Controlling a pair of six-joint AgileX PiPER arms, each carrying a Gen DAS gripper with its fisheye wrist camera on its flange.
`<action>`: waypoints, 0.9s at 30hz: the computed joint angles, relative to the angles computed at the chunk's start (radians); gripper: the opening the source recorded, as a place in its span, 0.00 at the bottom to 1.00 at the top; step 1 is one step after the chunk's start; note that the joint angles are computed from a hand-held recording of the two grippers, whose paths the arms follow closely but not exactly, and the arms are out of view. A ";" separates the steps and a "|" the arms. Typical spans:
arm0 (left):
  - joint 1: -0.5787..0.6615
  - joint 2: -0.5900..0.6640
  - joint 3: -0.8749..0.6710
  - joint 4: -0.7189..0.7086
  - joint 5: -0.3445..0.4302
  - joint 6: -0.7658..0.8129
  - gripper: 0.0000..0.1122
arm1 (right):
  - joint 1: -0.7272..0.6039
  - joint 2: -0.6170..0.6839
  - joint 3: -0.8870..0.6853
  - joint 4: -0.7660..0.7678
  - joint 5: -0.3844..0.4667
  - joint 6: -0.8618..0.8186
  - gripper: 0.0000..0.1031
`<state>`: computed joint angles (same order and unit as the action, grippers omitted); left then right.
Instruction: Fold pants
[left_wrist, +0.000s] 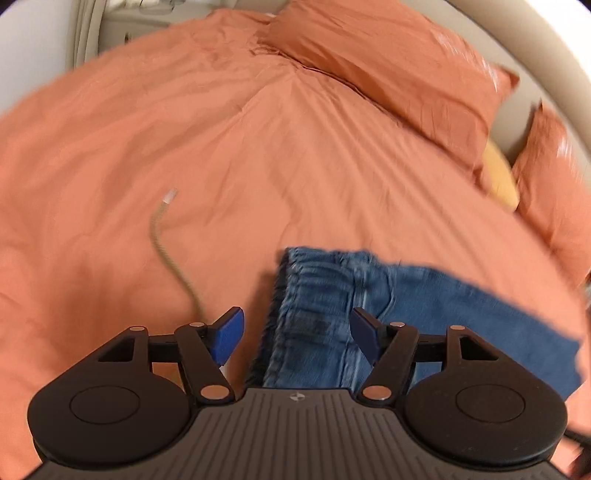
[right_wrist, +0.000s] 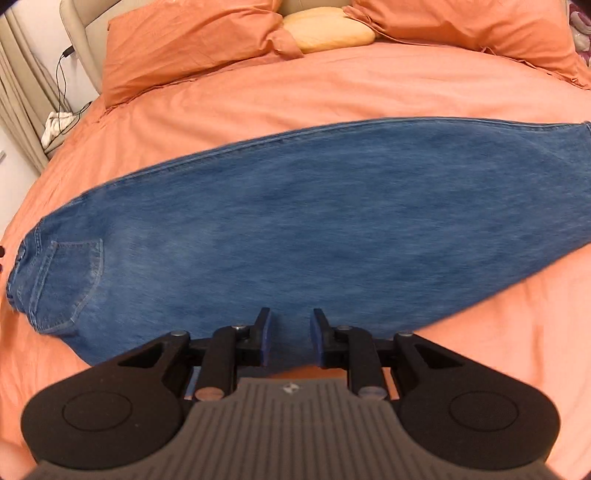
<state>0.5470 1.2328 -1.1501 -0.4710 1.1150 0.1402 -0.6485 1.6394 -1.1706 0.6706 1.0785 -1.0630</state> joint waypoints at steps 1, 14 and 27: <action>0.011 0.021 0.010 -0.035 -0.010 0.016 0.69 | 0.023 -0.029 0.030 0.000 -0.030 0.020 0.30; -0.026 -0.042 0.015 -0.175 -0.118 0.339 0.10 | 0.237 -0.120 0.140 -0.155 -0.262 0.234 0.30; -0.225 0.205 -0.013 0.269 -0.322 0.088 0.00 | 0.225 -0.179 0.243 -0.133 -0.298 0.210 0.30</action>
